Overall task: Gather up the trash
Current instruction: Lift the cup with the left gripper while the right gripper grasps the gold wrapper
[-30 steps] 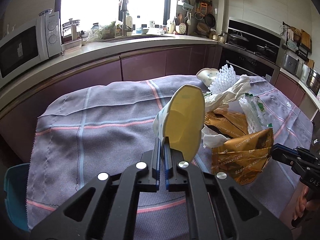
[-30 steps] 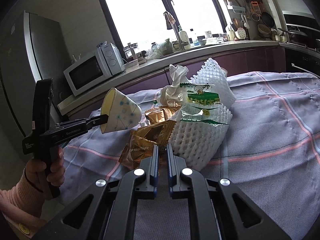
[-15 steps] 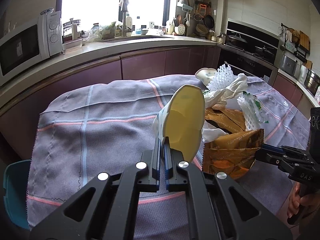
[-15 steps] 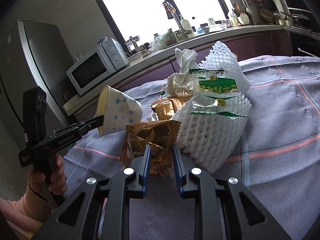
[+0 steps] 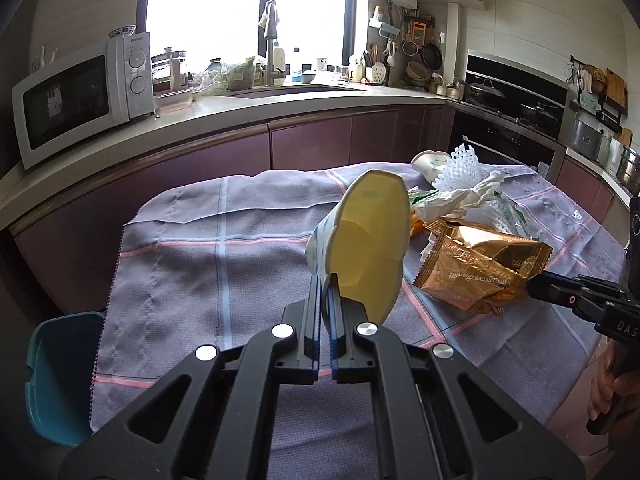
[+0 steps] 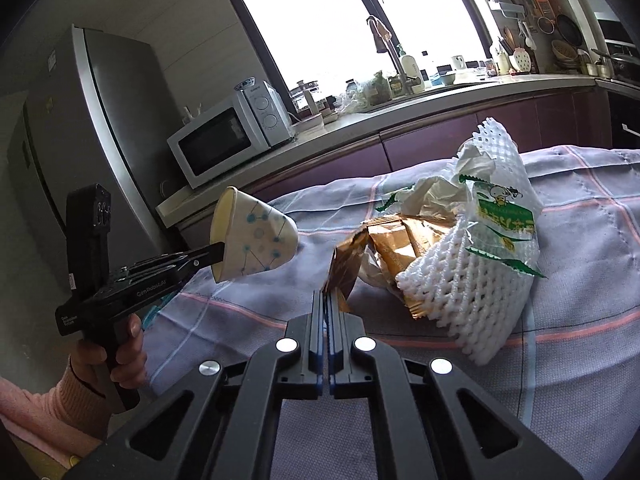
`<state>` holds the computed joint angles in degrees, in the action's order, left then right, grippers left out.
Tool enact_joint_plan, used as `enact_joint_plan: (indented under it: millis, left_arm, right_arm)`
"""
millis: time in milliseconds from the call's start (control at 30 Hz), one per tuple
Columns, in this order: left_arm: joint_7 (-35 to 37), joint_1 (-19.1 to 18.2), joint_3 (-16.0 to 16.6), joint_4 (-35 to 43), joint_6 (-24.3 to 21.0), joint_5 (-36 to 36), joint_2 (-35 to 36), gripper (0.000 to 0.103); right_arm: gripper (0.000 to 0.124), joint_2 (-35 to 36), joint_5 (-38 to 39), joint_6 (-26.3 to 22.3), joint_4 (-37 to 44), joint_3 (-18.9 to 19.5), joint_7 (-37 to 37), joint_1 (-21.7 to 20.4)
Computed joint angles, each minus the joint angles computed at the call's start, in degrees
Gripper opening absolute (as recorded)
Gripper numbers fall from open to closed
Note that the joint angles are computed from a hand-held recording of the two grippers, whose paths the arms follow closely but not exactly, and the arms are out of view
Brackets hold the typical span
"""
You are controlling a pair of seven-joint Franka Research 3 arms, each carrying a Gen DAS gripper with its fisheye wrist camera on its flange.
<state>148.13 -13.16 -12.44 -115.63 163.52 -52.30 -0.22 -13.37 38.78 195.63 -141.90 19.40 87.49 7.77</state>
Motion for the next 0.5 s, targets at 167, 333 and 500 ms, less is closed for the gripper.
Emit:
enact_joint_plan:
  millis: [167, 333, 500]
  left_arm:
    - [2.3, 0.5, 2.1, -2.5, 1.4, -2.9, -3.3, 0.004]
    - [3.0, 0.4, 4.7, -4.4, 2.7, -3.8, -5.3, 0.004]
    - [3.7, 0.5, 6.8, -5.3, 2.7, -4.3, -6.3, 0.004]
  right_arm:
    - [0.001, 0.9, -0.2, -1.1, 2.8, 4.0, -2.8, -3.2]
    - [0.001, 1.4, -0.7, -1.9, 3.6, 8.2, -0.4, -7.5]
    - [0.0, 2.7, -4.1, -0.2, 4.3, 1.2, 1.2, -0.3]
